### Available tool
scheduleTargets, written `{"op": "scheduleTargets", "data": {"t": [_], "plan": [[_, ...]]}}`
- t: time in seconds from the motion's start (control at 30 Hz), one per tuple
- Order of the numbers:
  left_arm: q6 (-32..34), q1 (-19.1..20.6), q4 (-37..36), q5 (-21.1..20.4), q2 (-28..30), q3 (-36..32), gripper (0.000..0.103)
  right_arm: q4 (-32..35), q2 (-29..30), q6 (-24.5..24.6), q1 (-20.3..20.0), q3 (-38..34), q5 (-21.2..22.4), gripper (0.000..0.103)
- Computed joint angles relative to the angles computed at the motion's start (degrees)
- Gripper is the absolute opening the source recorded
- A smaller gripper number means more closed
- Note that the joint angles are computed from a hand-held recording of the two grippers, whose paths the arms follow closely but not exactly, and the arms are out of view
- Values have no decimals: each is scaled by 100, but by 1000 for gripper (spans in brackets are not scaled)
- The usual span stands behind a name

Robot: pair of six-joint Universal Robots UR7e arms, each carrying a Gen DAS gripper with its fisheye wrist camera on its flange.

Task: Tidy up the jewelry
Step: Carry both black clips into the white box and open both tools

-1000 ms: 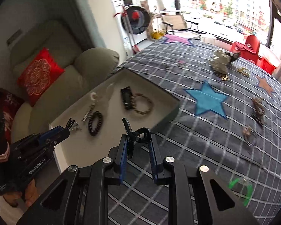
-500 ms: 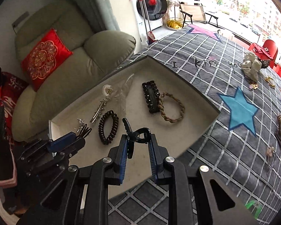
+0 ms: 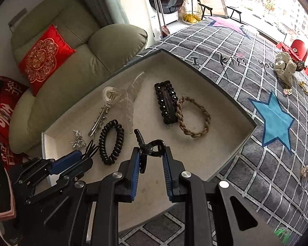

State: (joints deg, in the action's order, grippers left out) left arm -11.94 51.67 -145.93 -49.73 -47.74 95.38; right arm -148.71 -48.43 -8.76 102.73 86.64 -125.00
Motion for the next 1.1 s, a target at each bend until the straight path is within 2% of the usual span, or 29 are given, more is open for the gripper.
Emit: {"op": "scheduleTargets", "data": {"t": [0.37,0.77,0.83,0.9,1.0,1.03,1.07,1.1], "plan": [[41,-17,81,81,64,-65,22,208,205,115,-122,-198,-63,24],[-78,-44,225,207,81,-96,22,141,294,17,-107,-254,-196,25],[-114,-55,285,237,78,-101,22,194,270,54,-119,-256,-131,32],[-168,-66,352,281,70,-105,22,164,224,92,-125,-223,-108,52],[-184,-94,330,387,62,-84,22,54,93,128,-136,-112,-10,55],[-189,-102,333,412,59,-82,26,21,54,138,-135,-85,12,55],[-198,-114,328,436,54,-76,54,-40,8,145,-129,-34,17,57],[-203,-129,280,475,47,-56,70,-142,-66,147,-122,42,24,59]]}}
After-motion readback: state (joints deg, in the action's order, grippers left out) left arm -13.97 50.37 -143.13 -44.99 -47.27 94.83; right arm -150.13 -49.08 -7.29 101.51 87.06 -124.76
